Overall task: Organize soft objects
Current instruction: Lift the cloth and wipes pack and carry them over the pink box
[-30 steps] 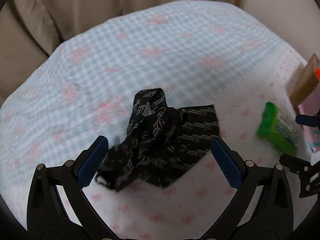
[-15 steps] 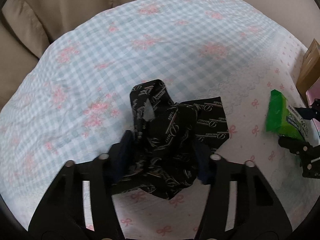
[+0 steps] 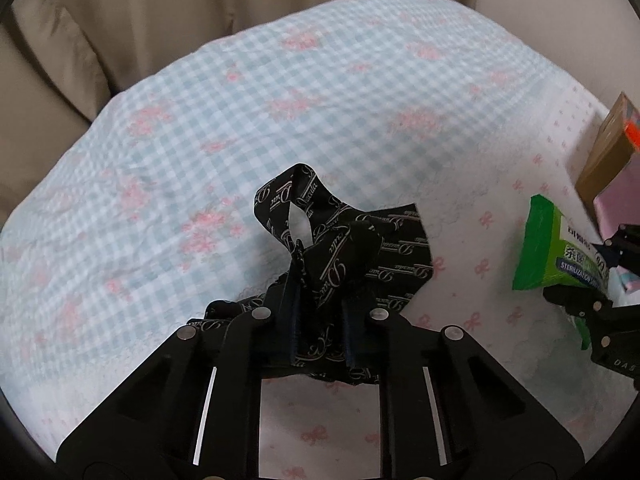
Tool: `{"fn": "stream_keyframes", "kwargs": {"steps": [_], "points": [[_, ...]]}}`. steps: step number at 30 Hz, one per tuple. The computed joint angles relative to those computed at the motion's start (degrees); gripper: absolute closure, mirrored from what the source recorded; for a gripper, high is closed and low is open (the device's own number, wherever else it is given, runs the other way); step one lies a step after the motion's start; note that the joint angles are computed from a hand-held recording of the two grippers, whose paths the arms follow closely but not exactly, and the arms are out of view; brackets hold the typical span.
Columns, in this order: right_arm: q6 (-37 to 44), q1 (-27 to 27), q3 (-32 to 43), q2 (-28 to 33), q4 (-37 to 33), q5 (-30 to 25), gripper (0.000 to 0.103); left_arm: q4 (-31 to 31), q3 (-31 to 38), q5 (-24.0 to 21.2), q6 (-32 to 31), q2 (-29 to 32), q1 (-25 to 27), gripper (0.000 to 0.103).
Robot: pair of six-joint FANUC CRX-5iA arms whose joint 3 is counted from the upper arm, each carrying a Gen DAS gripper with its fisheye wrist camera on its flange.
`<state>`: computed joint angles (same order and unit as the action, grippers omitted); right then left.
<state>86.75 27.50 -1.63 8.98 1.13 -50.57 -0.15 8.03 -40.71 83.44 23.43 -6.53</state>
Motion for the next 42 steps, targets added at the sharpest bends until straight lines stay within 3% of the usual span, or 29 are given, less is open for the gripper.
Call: {"fn": "stream_keyframes", "kwargs": {"steps": [11, 22, 32, 42], "points": [[-1.4, 0.58, 0.8, -4.3, 0.01, -1.43, 0.069, 5.34, -3.35, 0.07, -0.31, -6.42, 0.76, 0.09], [-4.64, -0.33, 10.09, -8.94, -0.63, -10.45, 0.069, 5.27, 3.4, -9.36, 2.6, -12.88, -1.61, 0.09], [-6.19, -5.13, 23.33, -10.89, -1.84, -23.0, 0.069, 1.6, 19.29, -20.09, 9.8, -12.46, -9.63, 0.09], [4.97, -18.77, 38.07, -6.62, -9.14, -32.93, 0.069, -7.17, 43.33, -30.04, 22.83, -0.78, -22.01, 0.09]]}}
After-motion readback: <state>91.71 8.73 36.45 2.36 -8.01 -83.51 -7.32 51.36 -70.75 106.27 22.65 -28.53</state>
